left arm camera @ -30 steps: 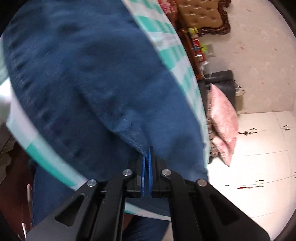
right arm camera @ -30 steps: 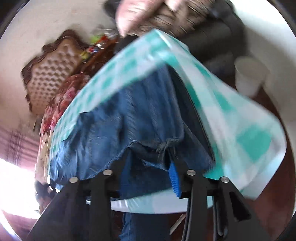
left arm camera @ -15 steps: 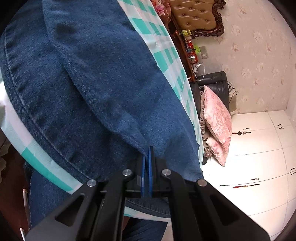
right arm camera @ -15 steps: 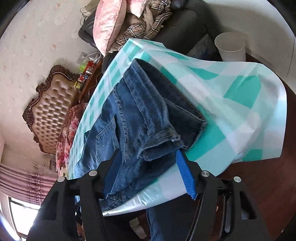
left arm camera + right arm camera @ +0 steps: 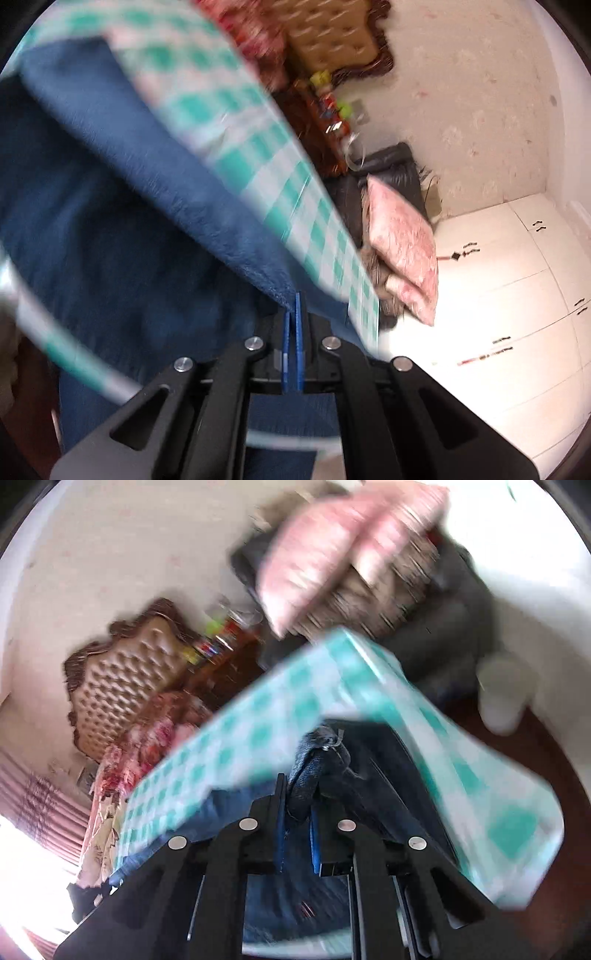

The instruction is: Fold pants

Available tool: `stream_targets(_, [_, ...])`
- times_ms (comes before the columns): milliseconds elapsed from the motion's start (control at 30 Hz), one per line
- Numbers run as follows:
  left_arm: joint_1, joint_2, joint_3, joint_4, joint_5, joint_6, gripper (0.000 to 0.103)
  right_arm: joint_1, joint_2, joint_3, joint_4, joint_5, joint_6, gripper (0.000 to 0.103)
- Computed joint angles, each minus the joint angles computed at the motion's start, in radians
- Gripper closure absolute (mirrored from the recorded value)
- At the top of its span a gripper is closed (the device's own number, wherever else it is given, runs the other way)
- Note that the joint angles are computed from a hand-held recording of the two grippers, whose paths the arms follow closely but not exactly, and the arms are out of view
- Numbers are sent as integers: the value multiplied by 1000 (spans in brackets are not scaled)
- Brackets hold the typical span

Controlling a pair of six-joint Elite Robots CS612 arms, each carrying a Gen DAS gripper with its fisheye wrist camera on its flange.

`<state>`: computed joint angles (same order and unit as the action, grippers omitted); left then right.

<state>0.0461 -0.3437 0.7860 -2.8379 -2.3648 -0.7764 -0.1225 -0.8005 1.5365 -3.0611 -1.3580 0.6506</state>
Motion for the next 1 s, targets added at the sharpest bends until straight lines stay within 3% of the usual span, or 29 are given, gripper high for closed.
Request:
stream_targets(100, [-3,-30,108,86,13,36,101,-3,27,14,148,-24,26,93])
stream_targets(200, [-4,-18,126,89,23,12,101,11,32,8,164,-79,-1,93])
stream_targets(367, [-7,-36,133,17,29,11,101,36,-17,26,99,-158,-42,93])
stream_targets(467, [-7,-42,144,45,37,30,101,37,-4,5,185,-182,-28,93])
stream_targets(733, [4,3,135,-18,-17,-84,100,50,30,-28,270,-258,-65,93])
stream_targets(833, [18,22,125,-100,-8,-147,87,59,33,-47,305,-296,-78,93])
stream_targets(1000, [46,72,46,-162,63,-249,85,62,31,-45,321,-306,-75,93])
